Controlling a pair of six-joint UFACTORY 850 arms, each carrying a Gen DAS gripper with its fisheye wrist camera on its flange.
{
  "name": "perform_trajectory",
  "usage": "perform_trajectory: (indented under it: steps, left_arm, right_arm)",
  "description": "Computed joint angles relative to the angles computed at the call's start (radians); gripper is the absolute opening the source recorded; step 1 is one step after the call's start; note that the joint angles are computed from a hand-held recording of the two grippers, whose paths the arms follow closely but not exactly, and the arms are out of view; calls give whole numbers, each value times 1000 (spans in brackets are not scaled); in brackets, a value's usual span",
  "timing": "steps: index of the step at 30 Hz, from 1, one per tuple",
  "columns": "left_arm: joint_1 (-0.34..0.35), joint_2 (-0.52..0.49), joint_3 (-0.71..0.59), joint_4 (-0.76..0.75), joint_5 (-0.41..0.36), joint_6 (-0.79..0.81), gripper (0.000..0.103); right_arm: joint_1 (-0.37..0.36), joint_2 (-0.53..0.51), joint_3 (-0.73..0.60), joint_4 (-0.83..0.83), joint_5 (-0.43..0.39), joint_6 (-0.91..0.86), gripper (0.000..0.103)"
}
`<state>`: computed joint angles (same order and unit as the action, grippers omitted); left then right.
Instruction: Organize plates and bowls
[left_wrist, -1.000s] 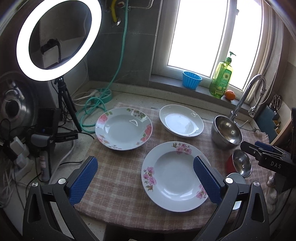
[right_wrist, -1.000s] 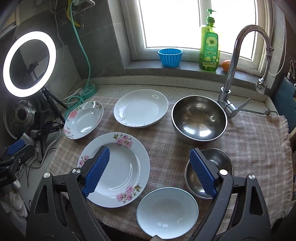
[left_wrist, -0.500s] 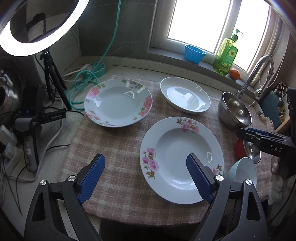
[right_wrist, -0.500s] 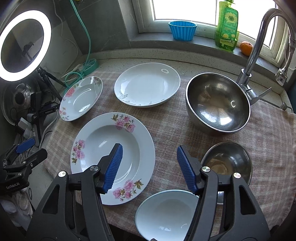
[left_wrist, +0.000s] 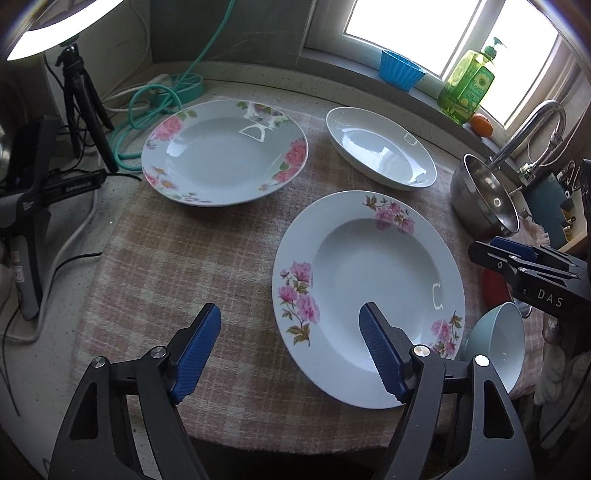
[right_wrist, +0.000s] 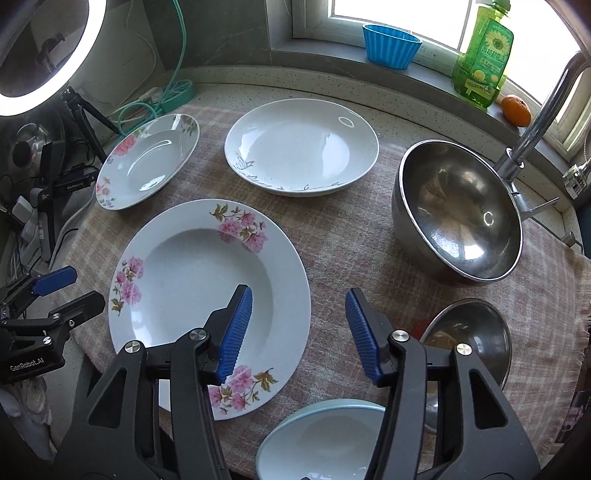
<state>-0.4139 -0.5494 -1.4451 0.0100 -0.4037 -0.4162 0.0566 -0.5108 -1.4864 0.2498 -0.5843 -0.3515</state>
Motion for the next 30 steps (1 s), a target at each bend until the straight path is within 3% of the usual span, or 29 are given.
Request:
perform_trajectory:
  steps: [3, 15, 30]
  left_arm:
    - [-13, -14, -27, 111, -21, -72, 74]
    - [13, -87, -100, -38, -73, 65, 66]
    - [22, -117, -125, -129, -103, 148, 63]
  right_arm:
    - [-1, -23, -24, -1, -23, 4, 53]
    - [-41, -145, -168, 69, -170, -7, 48]
    - [-39, -201, -217, 79, -234, -15, 43]
